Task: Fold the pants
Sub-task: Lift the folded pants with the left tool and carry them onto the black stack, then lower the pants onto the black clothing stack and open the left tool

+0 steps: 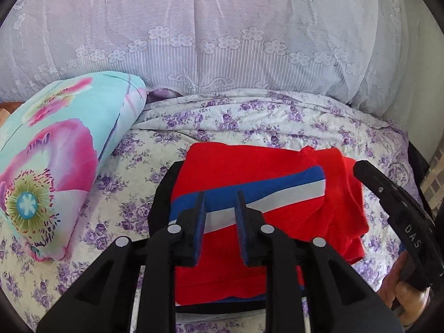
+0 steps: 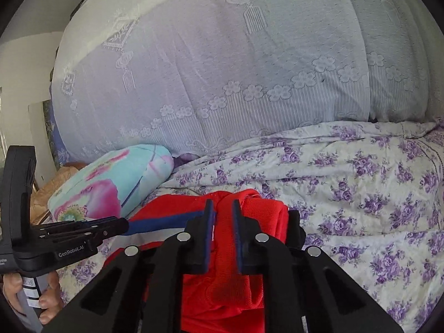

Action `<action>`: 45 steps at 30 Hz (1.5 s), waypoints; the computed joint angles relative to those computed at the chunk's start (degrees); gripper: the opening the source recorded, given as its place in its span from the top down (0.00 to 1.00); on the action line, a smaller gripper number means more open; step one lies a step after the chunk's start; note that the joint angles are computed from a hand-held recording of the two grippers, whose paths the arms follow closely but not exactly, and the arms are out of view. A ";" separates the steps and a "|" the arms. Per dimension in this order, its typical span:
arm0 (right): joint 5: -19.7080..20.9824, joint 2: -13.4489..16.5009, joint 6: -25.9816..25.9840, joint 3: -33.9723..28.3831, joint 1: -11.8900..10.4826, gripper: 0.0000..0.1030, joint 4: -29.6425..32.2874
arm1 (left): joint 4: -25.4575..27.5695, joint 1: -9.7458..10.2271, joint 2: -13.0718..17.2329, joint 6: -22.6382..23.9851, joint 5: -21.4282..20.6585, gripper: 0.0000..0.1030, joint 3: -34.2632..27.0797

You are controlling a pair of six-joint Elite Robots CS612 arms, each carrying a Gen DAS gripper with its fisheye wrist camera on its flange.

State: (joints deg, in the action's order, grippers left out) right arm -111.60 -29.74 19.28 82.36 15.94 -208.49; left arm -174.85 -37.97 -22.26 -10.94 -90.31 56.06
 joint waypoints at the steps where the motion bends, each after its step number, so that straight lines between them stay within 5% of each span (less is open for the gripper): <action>1: -0.06 0.54 0.34 -0.66 -0.10 0.88 1.46 | 1.47 -0.06 0.75 -0.01 0.04 0.81 -1.14; 4: -1.35 2.14 2.06 -2.20 -0.47 0.91 7.56 | 5.19 -0.10 3.04 0.22 0.32 0.80 -4.27; 11: -0.65 2.78 3.14 -2.10 -0.78 0.93 6.48 | 3.63 -1.04 3.30 2.33 4.37 0.80 -3.91; 18: -0.84 -1.11 5.30 2.10 0.19 0.88 6.05 | -2.09 -2.57 -1.27 4.00 10.71 0.73 4.41; 26: -5.54 -5.95 7.87 12.20 3.38 0.87 -4.19 | -12.85 -3.79 -8.14 1.20 14.66 0.58 17.76; 29: -8.89 -7.04 8.66 15.05 5.21 0.70 -8.16 | -17.75 -5.01 -10.04 1.74 19.61 0.37 22.09; 32: -13.67 -7.27 7.82 16.15 7.51 0.52 -11.00 | -23.06 -6.14 -11.54 3.21 23.33 0.30 26.04; 35: -15.22 -7.38 7.73 16.50 9.06 0.44 -11.09 | -26.17 -6.92 -12.77 3.47 25.75 0.17 29.24; 45: -14.58 -5.46 8.55 15.98 10.20 0.35 -10.54 | -29.72 -6.90 -13.80 2.02 23.67 0.08 33.70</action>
